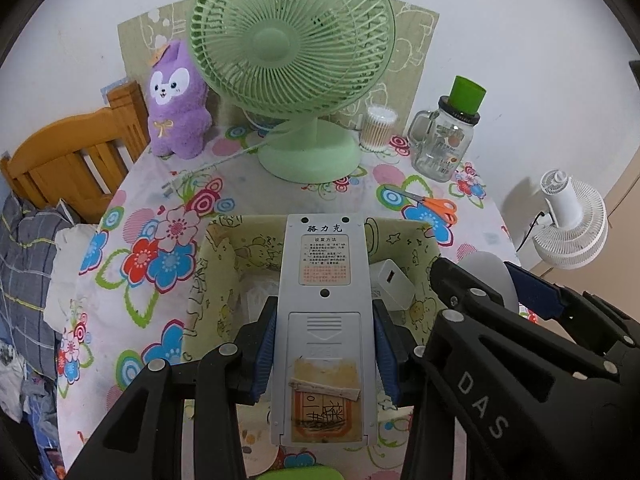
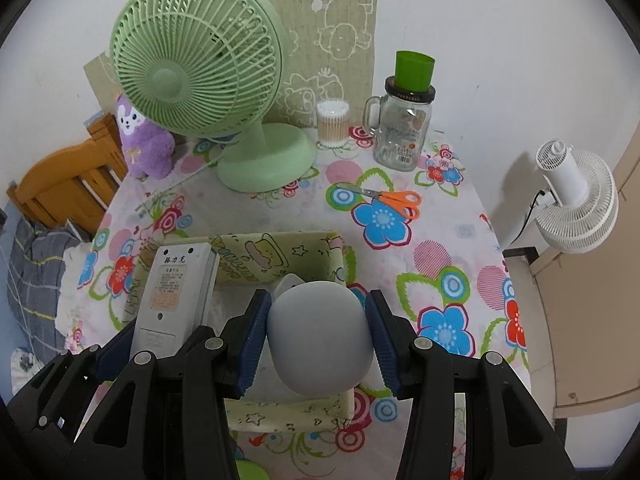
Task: Organize rigid objects
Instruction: 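Lower the remote and puck into the fabric box and open both tools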
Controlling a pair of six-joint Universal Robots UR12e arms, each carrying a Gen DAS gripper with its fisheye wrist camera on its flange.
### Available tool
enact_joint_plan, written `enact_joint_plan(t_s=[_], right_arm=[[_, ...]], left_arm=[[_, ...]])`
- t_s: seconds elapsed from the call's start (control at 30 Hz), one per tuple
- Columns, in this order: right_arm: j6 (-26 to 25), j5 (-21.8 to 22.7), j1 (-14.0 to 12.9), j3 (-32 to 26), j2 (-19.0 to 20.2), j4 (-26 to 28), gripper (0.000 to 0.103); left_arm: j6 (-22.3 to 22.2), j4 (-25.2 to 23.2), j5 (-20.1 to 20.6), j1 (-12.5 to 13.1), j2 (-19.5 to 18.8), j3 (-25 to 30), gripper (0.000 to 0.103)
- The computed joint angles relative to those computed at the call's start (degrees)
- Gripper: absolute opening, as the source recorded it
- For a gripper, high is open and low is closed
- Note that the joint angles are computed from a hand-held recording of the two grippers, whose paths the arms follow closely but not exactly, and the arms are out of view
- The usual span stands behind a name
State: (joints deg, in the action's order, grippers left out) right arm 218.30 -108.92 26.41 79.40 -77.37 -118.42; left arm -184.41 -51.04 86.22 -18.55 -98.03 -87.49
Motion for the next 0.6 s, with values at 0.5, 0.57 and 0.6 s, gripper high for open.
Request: enact_joint_plan(t_s=[0.5, 0.57, 0.6], right_arm=[[0.2, 3.6, -1.0, 0.3, 1.2, 0.6, 0.053], [0.2, 4.0, -1.1, 0.4, 1.3, 0.6, 0.053], [0.4, 4.3, -1.1, 0.5, 1.3, 0.5, 0.053]], left_arm=[[-0.9, -1.9, -1.0, 0.6, -2.0, 0.3, 0.045], [-0.8, -2.3, -1.3, 0.8, -2.2, 0.3, 0.045], [-0.8, -2.4, -1.3, 0.8, -2.3, 0.4, 0.045]])
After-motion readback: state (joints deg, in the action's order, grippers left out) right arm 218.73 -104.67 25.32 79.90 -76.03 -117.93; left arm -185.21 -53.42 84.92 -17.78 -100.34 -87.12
